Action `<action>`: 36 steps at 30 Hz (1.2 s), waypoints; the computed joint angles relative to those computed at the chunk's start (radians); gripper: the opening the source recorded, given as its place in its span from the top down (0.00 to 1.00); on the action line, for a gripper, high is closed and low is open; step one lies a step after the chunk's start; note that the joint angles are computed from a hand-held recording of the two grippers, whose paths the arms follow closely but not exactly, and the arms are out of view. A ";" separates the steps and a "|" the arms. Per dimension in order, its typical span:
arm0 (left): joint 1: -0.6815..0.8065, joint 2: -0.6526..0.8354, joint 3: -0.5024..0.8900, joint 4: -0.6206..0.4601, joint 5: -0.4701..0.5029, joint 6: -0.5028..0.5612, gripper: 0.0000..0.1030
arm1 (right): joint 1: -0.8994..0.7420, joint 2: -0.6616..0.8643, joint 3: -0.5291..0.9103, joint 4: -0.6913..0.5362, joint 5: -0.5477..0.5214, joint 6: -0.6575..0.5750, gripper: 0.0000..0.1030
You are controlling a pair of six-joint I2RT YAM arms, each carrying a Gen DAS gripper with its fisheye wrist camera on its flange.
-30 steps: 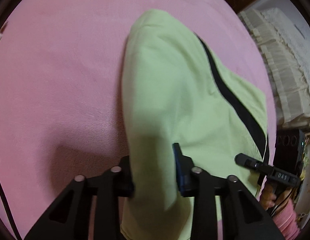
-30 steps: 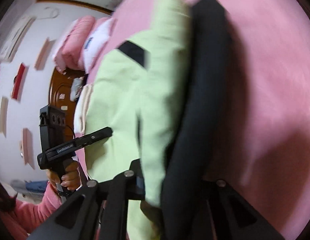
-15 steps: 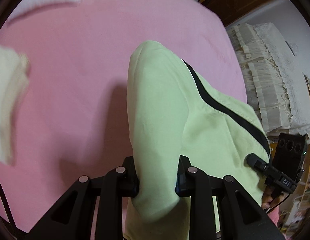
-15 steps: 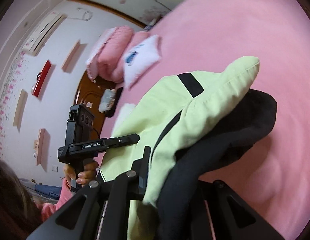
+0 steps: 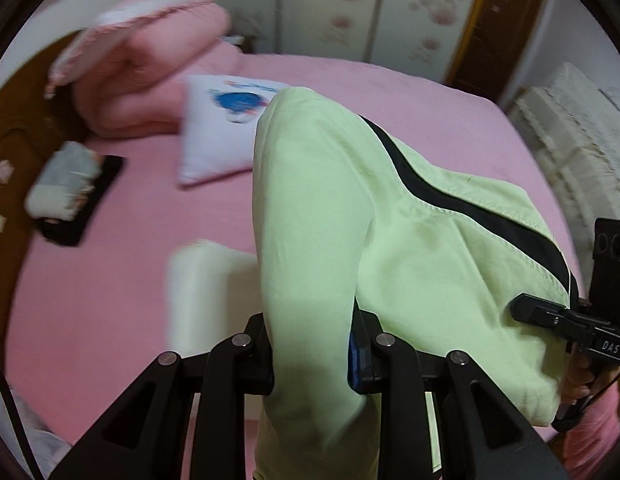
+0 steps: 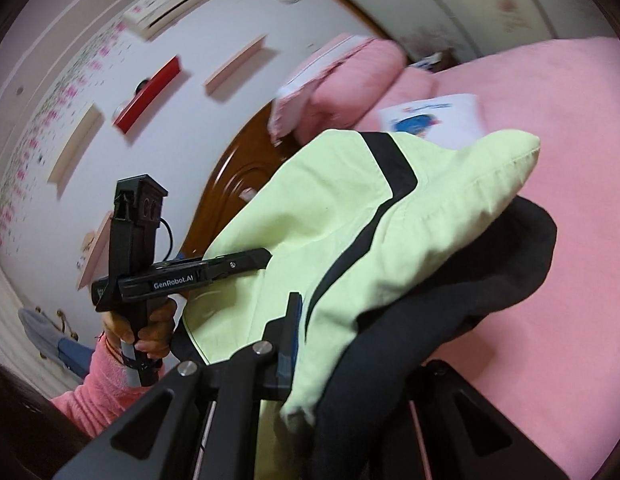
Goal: Fold large clothes
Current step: 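Lift the bundle and carry it toward the pillows with both grippers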
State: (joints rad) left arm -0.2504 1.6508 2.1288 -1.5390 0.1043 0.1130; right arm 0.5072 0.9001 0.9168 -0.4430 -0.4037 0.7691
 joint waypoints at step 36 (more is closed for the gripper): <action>0.461 0.002 -1.241 1.219 0.075 0.310 0.17 | 0.220 1.039 0.079 0.453 0.345 0.206 0.37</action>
State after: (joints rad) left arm 0.2104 1.6523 0.8882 -0.3196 0.1790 0.4229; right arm 0.7273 1.9395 0.9958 0.0098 -0.0582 0.9747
